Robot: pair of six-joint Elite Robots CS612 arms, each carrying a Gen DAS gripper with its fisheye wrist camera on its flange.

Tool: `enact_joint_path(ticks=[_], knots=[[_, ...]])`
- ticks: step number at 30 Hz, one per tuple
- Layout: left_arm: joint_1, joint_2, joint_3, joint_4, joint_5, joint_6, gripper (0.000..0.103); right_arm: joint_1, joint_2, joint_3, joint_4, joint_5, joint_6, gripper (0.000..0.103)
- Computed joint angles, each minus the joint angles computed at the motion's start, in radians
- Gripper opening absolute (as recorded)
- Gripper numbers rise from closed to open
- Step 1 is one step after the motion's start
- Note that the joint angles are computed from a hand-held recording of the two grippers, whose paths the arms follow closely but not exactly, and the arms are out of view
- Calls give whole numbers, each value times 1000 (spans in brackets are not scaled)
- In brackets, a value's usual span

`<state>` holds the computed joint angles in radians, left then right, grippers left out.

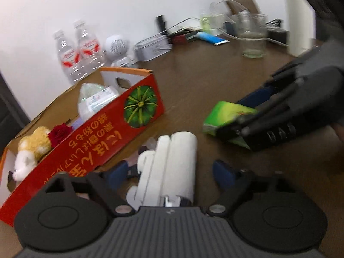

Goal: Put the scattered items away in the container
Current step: 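Grasp the white paper rolls with the left tool while the right tool grasps the green tissue pack, then carry the white rolls and green tissue pack into the box and open both tools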

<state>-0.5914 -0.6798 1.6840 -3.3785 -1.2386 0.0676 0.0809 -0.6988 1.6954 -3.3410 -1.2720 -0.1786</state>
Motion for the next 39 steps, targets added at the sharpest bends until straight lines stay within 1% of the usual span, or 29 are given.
enact_joint_path(ticks=[1,2,4,5,7,9,11,13,14,16,18,19,20,22,24,25,26,27,28,29,30,31,32,33,34,36,37,38,39], knots=[[1,-6,-6,31,0,-44,60,6,5,0,-16,-21,-19,44],[1,-13,-6,57,-5,-85,59,10,9,3,-38,-38,-35,44],[-3,-25,5,75,3,-135,59,13,10,8,-58,-48,-39,44],[-15,-35,25,63,36,-169,59,12,8,11,-59,-47,-33,43],[-42,-57,76,-5,114,-237,58,5,3,19,-81,-27,-7,43],[-46,-93,126,-66,114,-309,57,-5,-9,33,-106,9,23,43],[-34,-135,165,-123,102,-360,54,-13,-34,53,-137,49,55,43],[-10,-173,178,-144,101,-414,54,-20,-60,59,-171,111,82,43],[2,-186,173,-138,115,-427,54,-18,-71,50,-175,131,85,43],[34,-200,139,-75,143,-466,54,-7,-78,4,-161,158,72,43],[76,-193,78,22,144,-519,54,16,-64,-84,-69,156,41,43],[97,-185,44,84,127,-551,54,31,-48,-144,14,145,26,43],[117,-175,10,144,102,-579,54,45,-27,-209,108,134,16,43],[163,-132,-85,296,22,-642,54,71,24,-337,307,117,-7,43],[191,-88,-161,407,-38,-671,54,93,70,-437,463,79,-11,43],[199,-69,-187,443,-53,-677,55,101,88,-474,527,60,-13,43],[198,-50,-207,447,-27,-650,55,109,103,-500,572,39,-10,43],[191,-37,-232,488,22,-631,55,117,116,-524,613,9,-10,43],[191,-28,-251,534,37,-650,54,123,130,-545,647,-16,-9,44],[195,-19,-266,561,30,-661,55,126,140,-555,662,-31,3,44],[201,-6,-290,596,2,-663,61,129,149,-566,681,-47,28,45],[206,4,-310,626,-22,-656,62,131,160,-586,711,-66,59,45],[208,9,-318,636,-30,-654,62,129,168,-601,738,-75,85,51],[208,7,-310,619,-36,-653,65,125,170,-606,756,-66,101,61],[210,-3,-293,595,-51,-651,68,119,166,-603,759,-40,107,61],[210,-31,-251,530,-64,-641,89,104,149,-581,752,23,102,63],[208,-51,-227,506,-48,-647,95,99,138,-573,759,38,99,64],[208,-69,-204,487,-36,-652,102,99,128,-568,764,31,104,75],[206,-93,-181,476,-24,-658,103,103,117,-562,762,0,111,86]])
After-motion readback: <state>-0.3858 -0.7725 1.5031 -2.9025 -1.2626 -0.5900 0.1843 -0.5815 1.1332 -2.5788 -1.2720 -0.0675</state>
